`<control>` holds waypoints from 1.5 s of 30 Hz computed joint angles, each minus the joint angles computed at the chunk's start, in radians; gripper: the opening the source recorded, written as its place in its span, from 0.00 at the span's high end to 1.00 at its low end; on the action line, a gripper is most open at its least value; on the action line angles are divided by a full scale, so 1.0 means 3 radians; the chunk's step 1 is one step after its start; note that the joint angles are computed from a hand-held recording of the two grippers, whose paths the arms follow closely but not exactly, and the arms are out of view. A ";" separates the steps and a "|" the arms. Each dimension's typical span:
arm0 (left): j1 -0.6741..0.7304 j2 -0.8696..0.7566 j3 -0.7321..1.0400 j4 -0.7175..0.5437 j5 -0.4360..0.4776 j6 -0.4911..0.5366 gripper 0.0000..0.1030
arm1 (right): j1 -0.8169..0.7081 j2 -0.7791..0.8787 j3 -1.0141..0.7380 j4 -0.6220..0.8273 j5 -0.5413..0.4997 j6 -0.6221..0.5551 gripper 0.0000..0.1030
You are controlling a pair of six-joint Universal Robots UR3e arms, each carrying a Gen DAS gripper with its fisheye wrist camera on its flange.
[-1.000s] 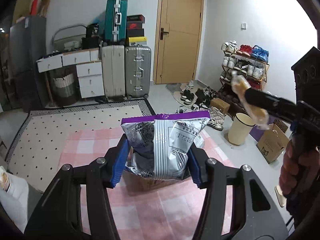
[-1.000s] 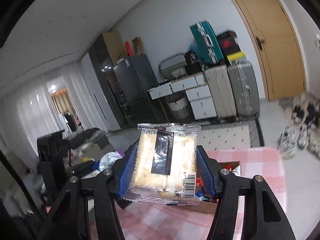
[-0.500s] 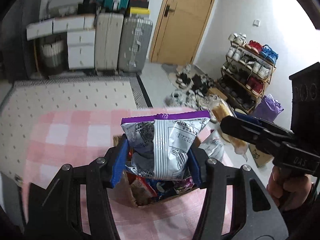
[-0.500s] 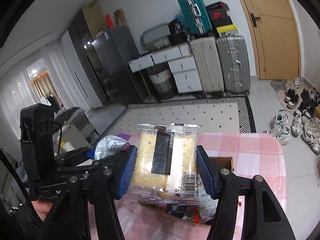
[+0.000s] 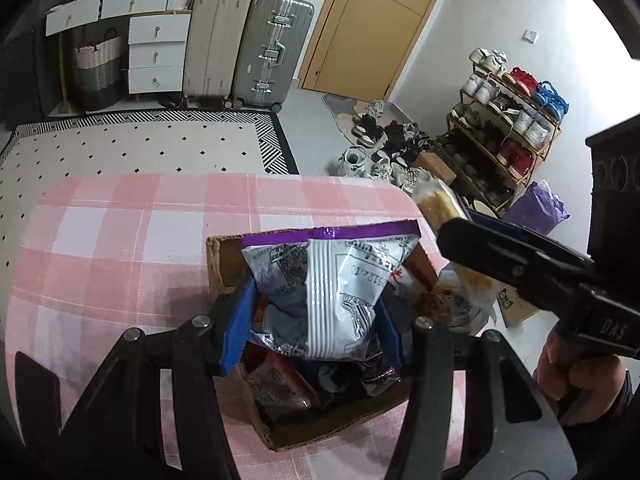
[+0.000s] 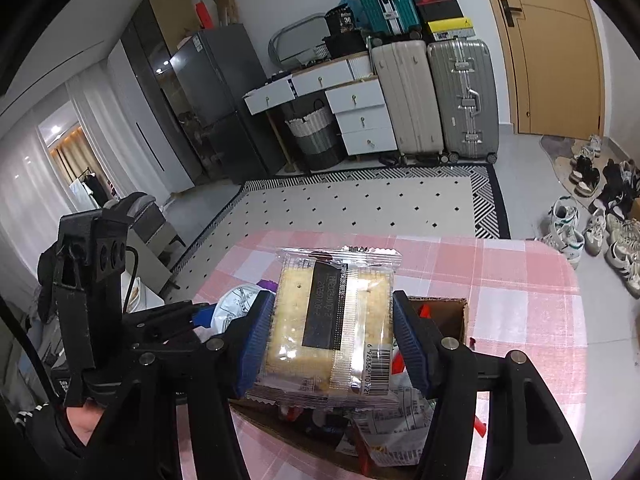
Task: Organize snacks
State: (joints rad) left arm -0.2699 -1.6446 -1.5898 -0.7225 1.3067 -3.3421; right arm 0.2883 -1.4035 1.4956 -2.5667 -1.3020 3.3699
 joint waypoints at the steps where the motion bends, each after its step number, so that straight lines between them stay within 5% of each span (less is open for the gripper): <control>1: -0.0008 -0.0013 -0.0001 0.0000 0.0000 0.0010 0.49 | 0.0019 0.0003 -0.0007 0.0021 -0.0018 0.0020 0.42; 7: 0.0023 -0.0015 -0.0129 0.0010 -0.0098 -0.0027 0.46 | 0.0032 0.0136 -0.0155 0.0066 -0.0037 -0.0040 0.39; 14: 0.0021 0.0145 -0.0196 0.0017 0.0023 0.0018 0.23 | 0.0015 -0.0012 0.0006 -0.0082 -0.0028 0.0011 0.27; 22: -0.0091 0.0699 -0.0442 -0.0073 0.0384 0.0031 0.23 | 0.0053 -0.0553 0.0417 -0.0343 -0.0041 0.0115 0.27; 33: -0.1204 0.1609 -0.0686 -0.0087 0.1810 -0.0184 0.13 | 0.0600 -0.1740 0.1228 -0.0687 -0.0674 0.0354 0.15; 35: -0.1566 0.1633 -0.0633 -0.0130 0.2167 -0.0289 0.01 | 0.0793 -0.1951 0.1394 -0.0750 -0.0887 0.0396 0.15; 42: -0.2856 0.1583 -0.0398 -0.0496 0.3379 -0.0998 0.00 | 0.1962 -0.2212 0.1788 -0.1052 -0.2165 0.0570 0.07; 45: -0.3286 0.1585 -0.0397 -0.0742 0.3764 -0.1377 0.00 | 0.2715 -0.2060 0.1906 -0.1321 -0.3022 0.0666 0.02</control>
